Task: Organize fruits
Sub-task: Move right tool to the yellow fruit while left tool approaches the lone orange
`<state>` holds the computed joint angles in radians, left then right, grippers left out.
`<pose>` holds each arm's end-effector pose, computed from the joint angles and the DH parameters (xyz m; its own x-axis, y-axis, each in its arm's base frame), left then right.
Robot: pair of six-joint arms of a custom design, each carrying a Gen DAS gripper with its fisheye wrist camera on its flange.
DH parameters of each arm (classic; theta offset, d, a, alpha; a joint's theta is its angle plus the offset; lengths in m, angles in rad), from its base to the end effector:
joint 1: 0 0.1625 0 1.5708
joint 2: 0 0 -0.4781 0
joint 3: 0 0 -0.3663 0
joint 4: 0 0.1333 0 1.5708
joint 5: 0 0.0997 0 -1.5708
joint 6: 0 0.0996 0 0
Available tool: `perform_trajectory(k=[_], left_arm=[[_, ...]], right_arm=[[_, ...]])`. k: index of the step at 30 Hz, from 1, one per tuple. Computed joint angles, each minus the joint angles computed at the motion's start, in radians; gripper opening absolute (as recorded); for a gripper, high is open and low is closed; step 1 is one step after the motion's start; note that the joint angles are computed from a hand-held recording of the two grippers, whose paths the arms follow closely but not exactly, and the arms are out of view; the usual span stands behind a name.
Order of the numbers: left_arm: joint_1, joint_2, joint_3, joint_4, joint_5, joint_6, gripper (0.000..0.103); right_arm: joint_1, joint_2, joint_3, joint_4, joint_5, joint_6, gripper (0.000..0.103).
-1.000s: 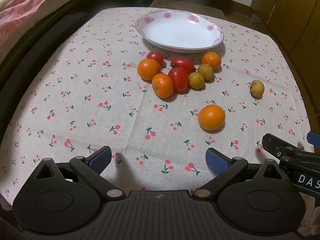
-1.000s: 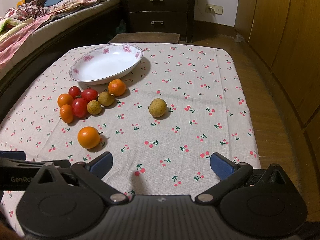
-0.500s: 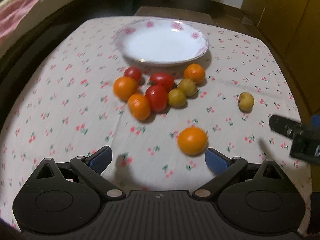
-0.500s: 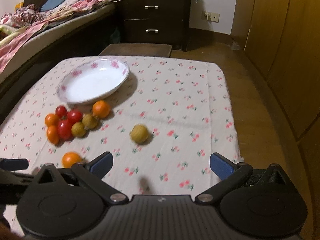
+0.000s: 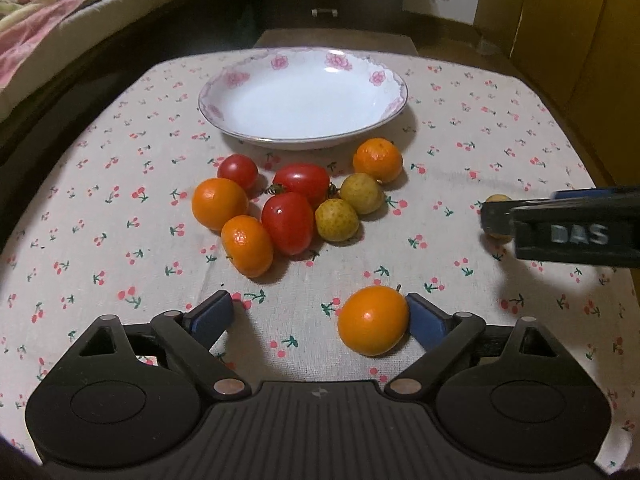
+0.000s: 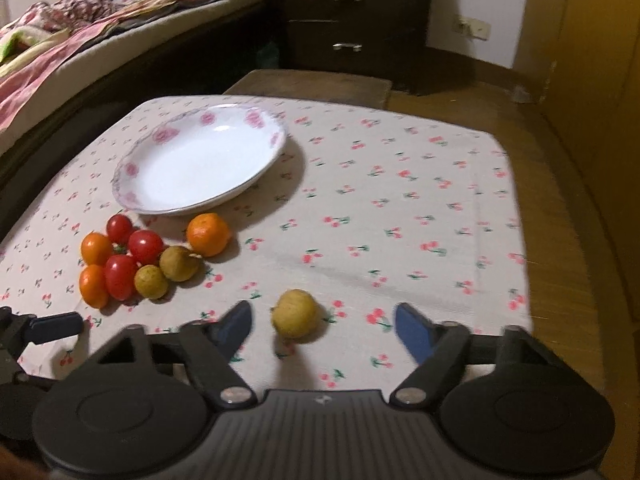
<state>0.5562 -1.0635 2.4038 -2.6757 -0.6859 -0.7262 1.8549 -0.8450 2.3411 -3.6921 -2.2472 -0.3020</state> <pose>-0.2271 -0.3889 0.1392 -0.6838 0.1325 -0.7175 0.4972 0.8043 -0.3253 0.2001 -0.4322 0.1502 -0.7451 -0.1044 0.6587 -0.4702 0.7827 -0.4078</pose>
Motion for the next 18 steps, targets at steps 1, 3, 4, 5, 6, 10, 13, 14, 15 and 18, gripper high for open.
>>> perform_trajectory(k=[1, 3, 4, 5, 6, 10, 13, 14, 15, 18], left_arm=[[-0.004, 0.005, 0.011, -0.028, 0.008, 0.007, 0.096], [-0.009, 0.016, 0.033, -0.086, 0.020, 0.024, 0.099], [-0.009, 0.022, 0.040, -0.108, 0.026, 0.032, 0.100], [-0.009, 0.028, 0.047, -0.132, 0.030, 0.038, 0.102], [-0.009, 0.035, 0.055, -0.160, 0.036, 0.048, 0.103], [-0.015, 0.060, 0.082, -0.258, 0.055, 0.089, 0.103], [-0.014, 0.076, 0.098, -0.326, 0.059, 0.129, 0.103], [-0.012, 0.077, 0.096, -0.326, 0.058, 0.132, 0.103], [-0.010, 0.075, 0.092, -0.317, 0.055, 0.131, 0.103], [-0.016, 0.070, 0.095, -0.317, 0.047, 0.142, 0.097]], right_arm=[[-0.002, 0.003, -0.006, 0.011, 0.002, 0.001, 0.053], [-0.012, 0.003, -0.017, 0.040, 0.017, 0.004, 0.050], [-0.018, 0.002, -0.020, 0.049, 0.028, 0.006, 0.048], [-0.022, 0.003, -0.023, 0.056, 0.036, 0.009, 0.047], [-0.027, 0.002, -0.025, 0.066, 0.043, 0.011, 0.046], [-0.027, 0.015, -0.027, 0.041, 0.047, -0.028, 0.044], [-0.028, 0.016, -0.020, 0.028, 0.050, -0.039, 0.043], [-0.026, 0.018, -0.019, 0.025, 0.049, -0.045, 0.042], [-0.025, 0.020, -0.017, 0.020, 0.046, -0.052, 0.042], [-0.019, 0.024, -0.013, 0.013, 0.039, -0.075, 0.036]])
